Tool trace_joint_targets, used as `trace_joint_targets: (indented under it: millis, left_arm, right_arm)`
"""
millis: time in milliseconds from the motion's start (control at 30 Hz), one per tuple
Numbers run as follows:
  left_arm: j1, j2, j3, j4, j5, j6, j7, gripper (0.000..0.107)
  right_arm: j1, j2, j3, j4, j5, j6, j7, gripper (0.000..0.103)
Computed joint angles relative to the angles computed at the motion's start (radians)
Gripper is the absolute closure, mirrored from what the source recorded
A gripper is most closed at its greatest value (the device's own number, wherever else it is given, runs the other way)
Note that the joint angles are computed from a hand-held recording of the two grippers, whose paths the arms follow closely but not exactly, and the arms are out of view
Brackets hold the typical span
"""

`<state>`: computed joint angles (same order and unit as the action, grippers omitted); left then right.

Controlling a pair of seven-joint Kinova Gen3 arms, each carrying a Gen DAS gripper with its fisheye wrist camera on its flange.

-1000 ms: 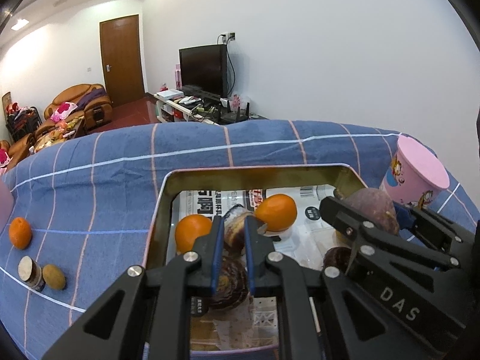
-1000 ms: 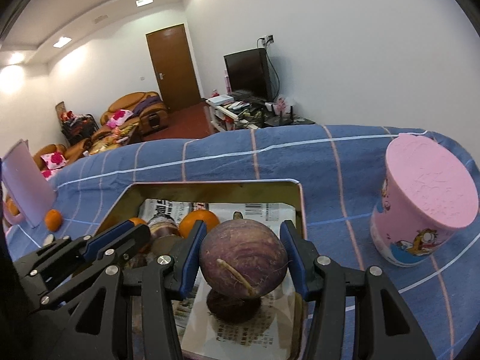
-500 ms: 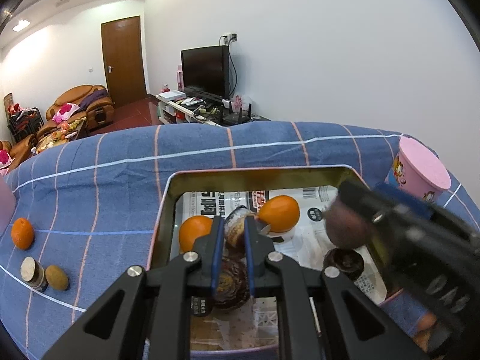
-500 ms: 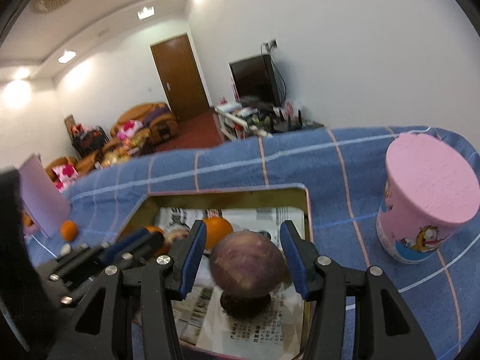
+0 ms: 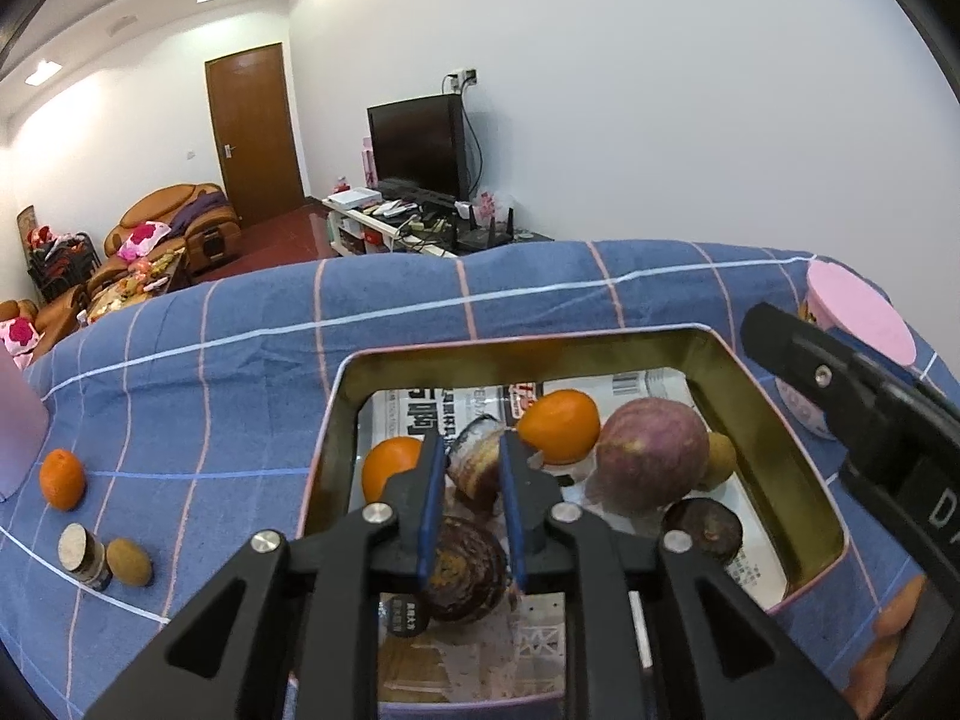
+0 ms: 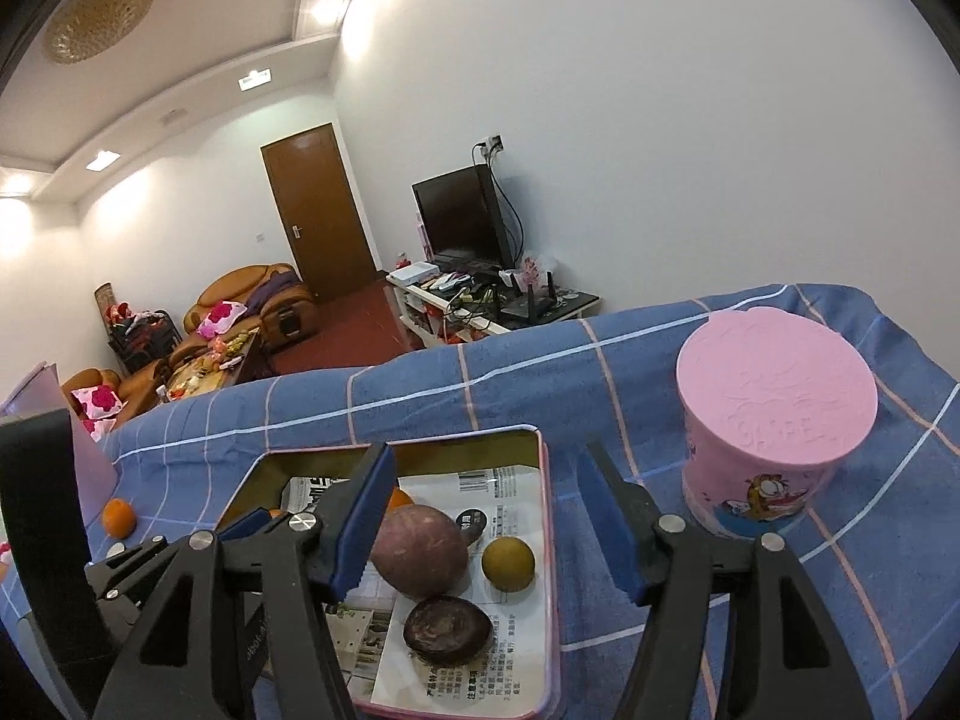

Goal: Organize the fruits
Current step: 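Withdraw both open grippers from the tin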

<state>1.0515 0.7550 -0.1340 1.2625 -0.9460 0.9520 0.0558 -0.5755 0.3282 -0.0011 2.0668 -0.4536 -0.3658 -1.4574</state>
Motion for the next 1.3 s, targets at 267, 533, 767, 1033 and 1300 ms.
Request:
trace_joint_targets:
  millis: [267, 533, 767, 1033, 1300]
  left_arm:
    - [0.080, -0.012, -0.049, 0.058, -0.118, 0.028, 0.163, 0.005]
    - [0.045, 0.013, 0.004, 0.005, -0.106, 0.098, 0.093, 0.005]
    - [0.063, 0.018, -0.009, 0.010, -0.126, 0.154, 0.134, 0.005]
    - [0.094, 0.039, -0.002, 0.018, -0.200, 0.260, 0.184, 0.005]
    - [0.087, 0.026, 0.038, 0.032, -0.193, 0.280, 0.153, 0.005]
  right_arm:
    - [-0.047, -0.003, 0.028, 0.025, -0.102, -0.068, 0.072, 0.038]
    - [-0.047, -0.007, 0.016, 0.030, -0.177, -0.091, 0.143, 0.038]
    - [-0.058, -0.008, 0.002, 0.046, -0.218, -0.148, 0.174, 0.038]
    - [-0.055, -0.004, -0.043, 0.081, -0.232, -0.246, 0.190, 0.038]
    - [-0.094, -0.004, -0.030, 0.066, -0.349, -0.217, 0.298, 0.038]
